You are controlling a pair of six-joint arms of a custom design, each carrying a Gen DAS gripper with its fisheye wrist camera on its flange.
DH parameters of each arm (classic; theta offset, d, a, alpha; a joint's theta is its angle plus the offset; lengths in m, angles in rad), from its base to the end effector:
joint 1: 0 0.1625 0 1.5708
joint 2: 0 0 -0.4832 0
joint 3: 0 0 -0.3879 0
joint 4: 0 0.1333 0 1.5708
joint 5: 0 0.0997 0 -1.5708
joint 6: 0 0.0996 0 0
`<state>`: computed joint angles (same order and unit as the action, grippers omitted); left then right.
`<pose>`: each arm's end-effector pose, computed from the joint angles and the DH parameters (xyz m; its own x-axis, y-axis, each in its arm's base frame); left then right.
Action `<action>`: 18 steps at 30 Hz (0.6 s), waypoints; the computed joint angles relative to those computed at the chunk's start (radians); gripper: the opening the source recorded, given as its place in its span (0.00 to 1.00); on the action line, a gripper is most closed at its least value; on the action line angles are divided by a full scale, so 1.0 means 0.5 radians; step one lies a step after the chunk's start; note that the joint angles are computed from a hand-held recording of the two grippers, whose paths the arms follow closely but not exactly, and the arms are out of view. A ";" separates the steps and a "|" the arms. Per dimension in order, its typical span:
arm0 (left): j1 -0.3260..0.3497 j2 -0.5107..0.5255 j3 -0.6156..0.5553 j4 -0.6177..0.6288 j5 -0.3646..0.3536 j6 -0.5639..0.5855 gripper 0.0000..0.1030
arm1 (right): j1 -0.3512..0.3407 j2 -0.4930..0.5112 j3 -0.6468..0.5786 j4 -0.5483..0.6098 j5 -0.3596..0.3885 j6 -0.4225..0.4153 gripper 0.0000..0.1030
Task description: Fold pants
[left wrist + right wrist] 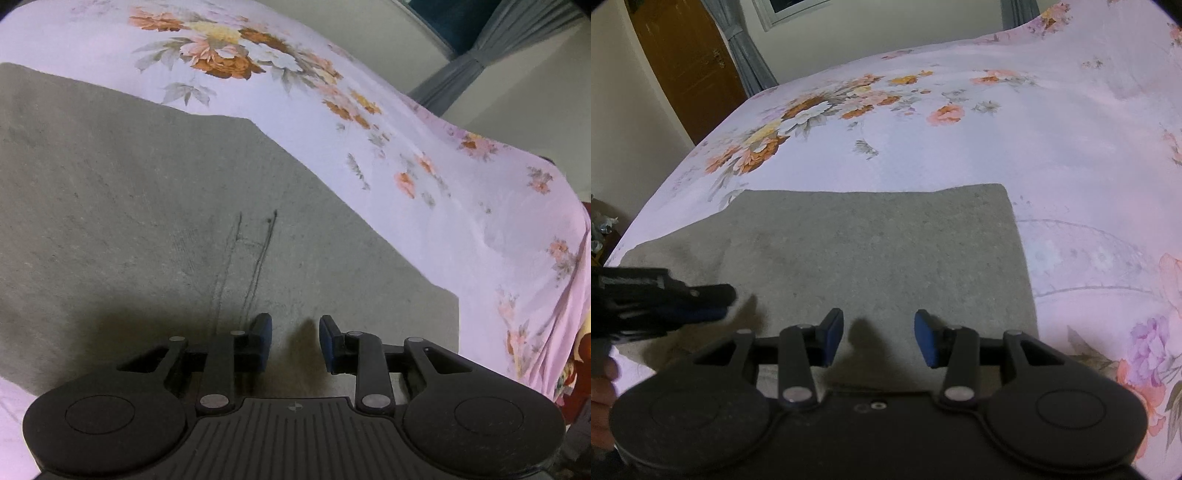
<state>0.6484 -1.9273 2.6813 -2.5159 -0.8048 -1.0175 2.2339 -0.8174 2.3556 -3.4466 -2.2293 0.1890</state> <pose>-0.0576 -0.2976 0.2982 -0.9497 -0.2444 -0.1961 -0.0484 0.7326 -0.6789 0.3423 -0.3206 0.0859 -0.8439 -0.1816 0.5049 -0.4299 0.7918 -0.4338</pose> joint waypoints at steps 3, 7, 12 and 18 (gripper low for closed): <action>0.030 0.089 0.017 -0.203 -0.014 0.117 0.27 | -0.006 0.007 -0.009 -0.003 0.005 -0.002 0.42; 0.067 0.162 0.015 -0.336 -0.044 0.223 0.02 | -0.014 0.022 -0.014 -0.041 0.019 -0.015 0.42; -0.088 0.012 -0.032 0.083 0.135 0.020 0.03 | -0.009 0.028 -0.024 -0.056 0.005 -0.057 0.42; -0.074 0.009 -0.115 0.275 0.165 0.082 0.03 | 0.007 0.069 -0.151 0.011 -0.014 -0.137 0.42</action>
<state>0.6113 -1.9229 2.6237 -2.3782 -0.7222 -0.9767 2.2372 -0.7829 2.2799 -3.4413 -2.2362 0.1204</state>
